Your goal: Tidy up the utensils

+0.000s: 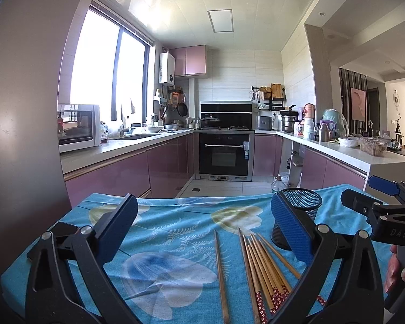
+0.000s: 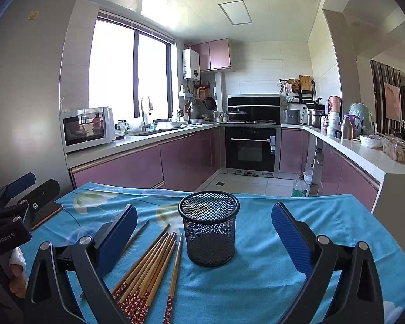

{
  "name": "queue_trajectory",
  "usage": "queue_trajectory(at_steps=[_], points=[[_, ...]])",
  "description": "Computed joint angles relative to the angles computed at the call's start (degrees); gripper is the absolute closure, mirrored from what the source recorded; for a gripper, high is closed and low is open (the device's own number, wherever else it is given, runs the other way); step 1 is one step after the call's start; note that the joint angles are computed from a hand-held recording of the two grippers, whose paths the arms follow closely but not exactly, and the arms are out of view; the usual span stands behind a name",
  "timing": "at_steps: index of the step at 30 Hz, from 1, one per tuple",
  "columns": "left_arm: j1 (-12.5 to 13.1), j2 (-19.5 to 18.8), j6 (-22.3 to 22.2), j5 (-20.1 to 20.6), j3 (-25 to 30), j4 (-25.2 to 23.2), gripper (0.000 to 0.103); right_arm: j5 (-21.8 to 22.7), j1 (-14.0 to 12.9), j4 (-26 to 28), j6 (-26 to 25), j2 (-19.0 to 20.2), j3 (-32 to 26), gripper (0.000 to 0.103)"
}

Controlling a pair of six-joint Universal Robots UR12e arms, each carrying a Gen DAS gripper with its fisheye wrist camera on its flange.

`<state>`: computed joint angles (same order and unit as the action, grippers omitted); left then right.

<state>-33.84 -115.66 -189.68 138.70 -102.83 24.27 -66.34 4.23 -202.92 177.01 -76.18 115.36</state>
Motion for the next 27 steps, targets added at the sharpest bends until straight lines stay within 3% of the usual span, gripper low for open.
queue_trajectory(at_steps=[27], points=[[0.0,0.1,0.0,0.0,-0.1,0.0,0.006,0.5,-0.3,-0.4,0.5,0.1,0.1,0.007]])
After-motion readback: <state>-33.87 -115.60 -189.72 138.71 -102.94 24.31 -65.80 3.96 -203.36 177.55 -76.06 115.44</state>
